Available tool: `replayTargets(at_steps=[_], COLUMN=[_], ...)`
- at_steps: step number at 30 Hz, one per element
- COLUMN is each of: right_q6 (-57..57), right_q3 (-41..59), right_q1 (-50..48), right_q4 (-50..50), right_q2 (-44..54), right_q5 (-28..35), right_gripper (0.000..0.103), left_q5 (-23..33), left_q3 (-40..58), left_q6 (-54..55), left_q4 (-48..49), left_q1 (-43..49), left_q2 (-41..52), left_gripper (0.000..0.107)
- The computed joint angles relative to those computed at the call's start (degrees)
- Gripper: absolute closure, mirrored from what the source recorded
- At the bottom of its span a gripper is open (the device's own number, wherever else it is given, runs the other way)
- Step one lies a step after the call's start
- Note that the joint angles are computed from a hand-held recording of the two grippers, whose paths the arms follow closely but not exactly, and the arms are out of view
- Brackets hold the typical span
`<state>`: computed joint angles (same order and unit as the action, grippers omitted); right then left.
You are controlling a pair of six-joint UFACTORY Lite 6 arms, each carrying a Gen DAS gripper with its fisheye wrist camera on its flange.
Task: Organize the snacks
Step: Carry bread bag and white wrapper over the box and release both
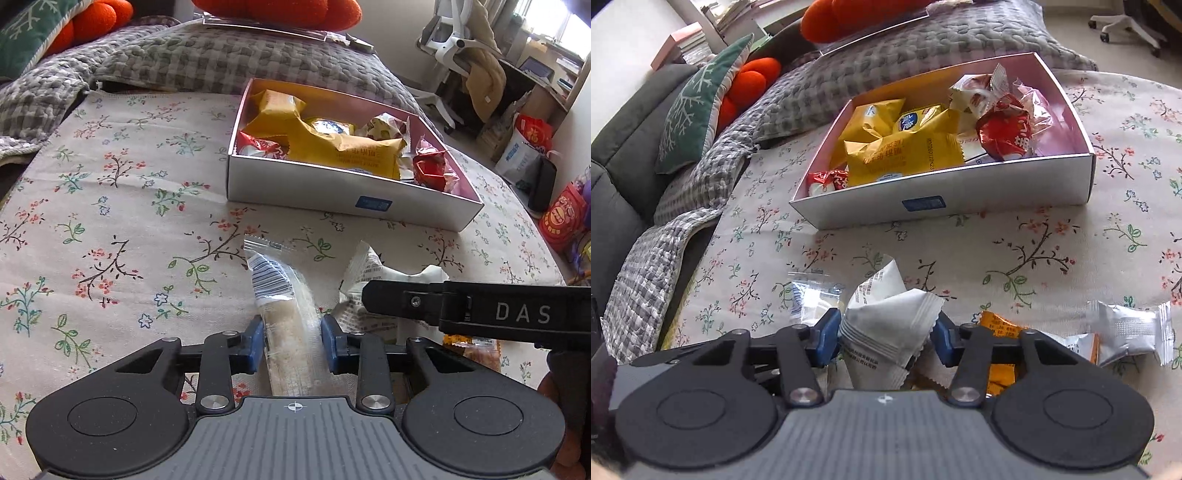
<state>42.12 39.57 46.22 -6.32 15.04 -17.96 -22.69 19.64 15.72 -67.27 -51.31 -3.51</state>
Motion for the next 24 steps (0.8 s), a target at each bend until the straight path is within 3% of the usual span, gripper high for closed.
replayTargets(at_steps=[24], right_q6=[-16.5], right_q3=[-4.1], right_q1=[1.3], right_q4=[19.7], right_q2=[-8.7], right_q5=[0.2], right_gripper=[0.056], left_q5=[-0.5], left_q3=[-1.4], left_q6=[1.4], left_q4=[-0.7], left_q1=[-0.4], left_q2=[-5.5], left_gripper=[0.086])
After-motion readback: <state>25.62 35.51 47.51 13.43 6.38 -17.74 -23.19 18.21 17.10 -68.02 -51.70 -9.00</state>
